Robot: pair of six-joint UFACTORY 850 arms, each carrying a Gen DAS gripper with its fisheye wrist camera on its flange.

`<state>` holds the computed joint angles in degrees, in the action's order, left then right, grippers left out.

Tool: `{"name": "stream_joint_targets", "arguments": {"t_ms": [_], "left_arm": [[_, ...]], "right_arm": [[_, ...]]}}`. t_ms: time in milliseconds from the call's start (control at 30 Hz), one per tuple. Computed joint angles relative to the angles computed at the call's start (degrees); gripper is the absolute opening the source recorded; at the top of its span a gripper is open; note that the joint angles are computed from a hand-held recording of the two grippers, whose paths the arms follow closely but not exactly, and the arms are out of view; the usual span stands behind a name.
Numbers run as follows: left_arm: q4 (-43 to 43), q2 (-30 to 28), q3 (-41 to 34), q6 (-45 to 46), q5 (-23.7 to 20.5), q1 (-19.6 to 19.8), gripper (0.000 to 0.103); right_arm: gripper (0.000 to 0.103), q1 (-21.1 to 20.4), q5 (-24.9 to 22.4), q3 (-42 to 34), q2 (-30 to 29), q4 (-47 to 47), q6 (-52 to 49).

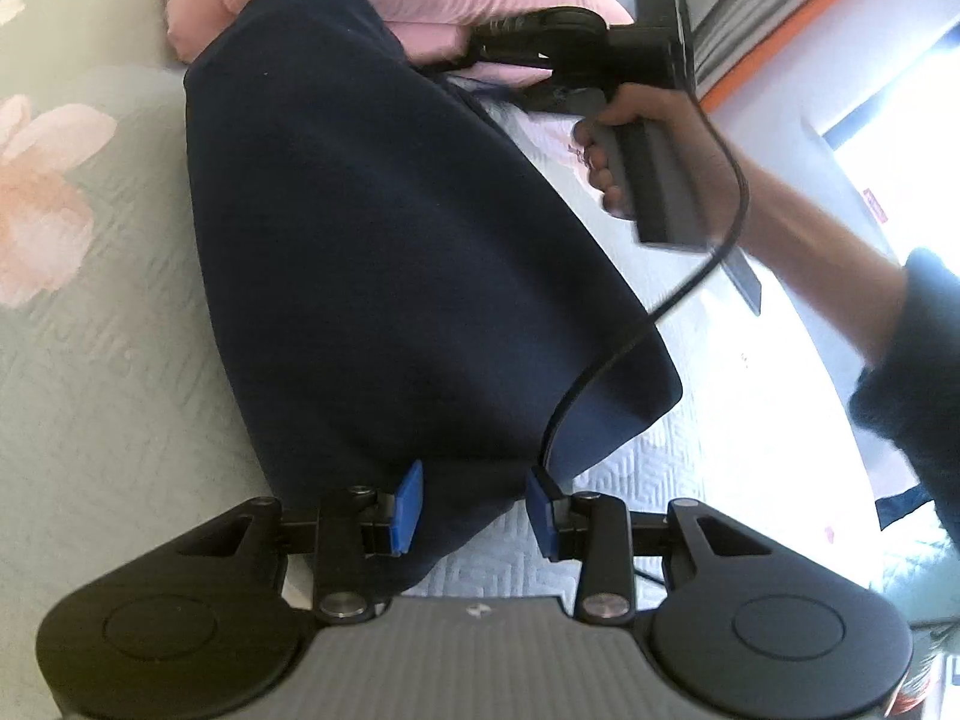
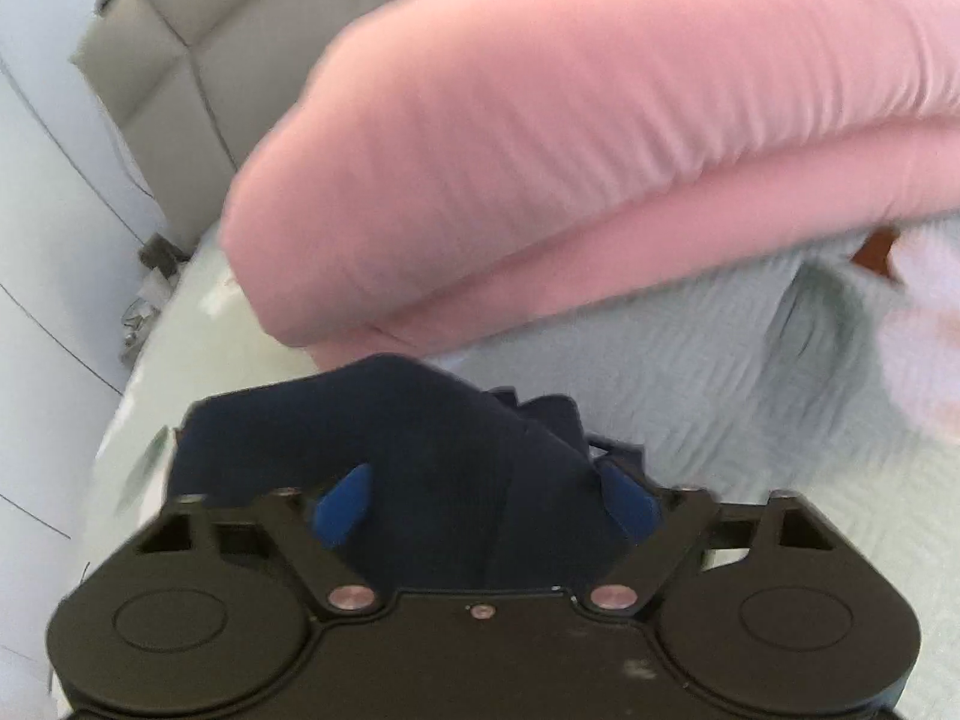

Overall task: Fold large clothes
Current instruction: 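Close both grippers on the navy hoodie bundle end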

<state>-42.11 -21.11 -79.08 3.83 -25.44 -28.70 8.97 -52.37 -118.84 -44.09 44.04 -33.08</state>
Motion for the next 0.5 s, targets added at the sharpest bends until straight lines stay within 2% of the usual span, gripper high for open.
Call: {"name": "stream_joint_targets", "arguments": {"t_ms": [33, 67, 100, 167, 233, 267, 333, 367, 433, 467, 500], "left_arm": [[-1.5, 0.0, 0.1, 0.9, -0.4, 0.3, 0.039], [-3.1, 0.1, 0.3, 1.5, -0.9, 0.6, 0.039], [-5.1, 0.0, 0.0, 1.9, -2.1, 1.2, 0.04], [-14.3, -0.1, -0.1, 6.8, -4.5, 3.2, 0.04], [-20.1, 0.4, -0.1, 9.2, -5.1, 4.9, 0.04], [-19.4, 0.6, -0.4, 8.5, -4.4, 5.3, 0.04], [-11.8, 1.0, -1.3, 2.8, -1.8, 5.6, 0.041], [-9.6, 1.2, -1.5, 1.5, -1.1, 5.7, 0.041], [-5.0, 1.5, -1.4, -3.5, 0.0, 5.9, 0.049], [-3.7, 1.5, -1.2, -5.4, 0.5, 5.9, 0.052], [-4.1, 1.7, -0.5, -5.3, 1.4, 6.3, 0.056]], "right_arm": [[0.006, 0.4, 5.1, 3.7, 2.5, 0.6, -0.2], [0.003, 0.8, 11.1, 8.4, 5.4, 2.2, -2.7], [0.003, 1.2, 14.9, 11.2, 7.1, 3.9, -6.1], [0.001, 1.8, 17.8, 12.1, 7.4, 1.9, -6.6], [0.0, 1.8, 17.2, 10.4, 6.4, -3.2, -2.4], [0.0, 1.5, 16.9, 9.6, 5.8, -4.0, -1.7], [0.0, 1.0, 15.0, 8.8, 5.1, -4.1, -1.2], [0.0, 1.4, 15.6, 7.8, 4.0, -6.0, -0.2], [0.0, 2.5, 21.4, 9.0, 4.4, -15.2, 3.0], [0.0, 2.3, 22.0, 9.0, 4.1, -17.8, 4.6], [0.0, 1.5, 20.1, 7.5, 3.5, -17.9, 8.2]]}}
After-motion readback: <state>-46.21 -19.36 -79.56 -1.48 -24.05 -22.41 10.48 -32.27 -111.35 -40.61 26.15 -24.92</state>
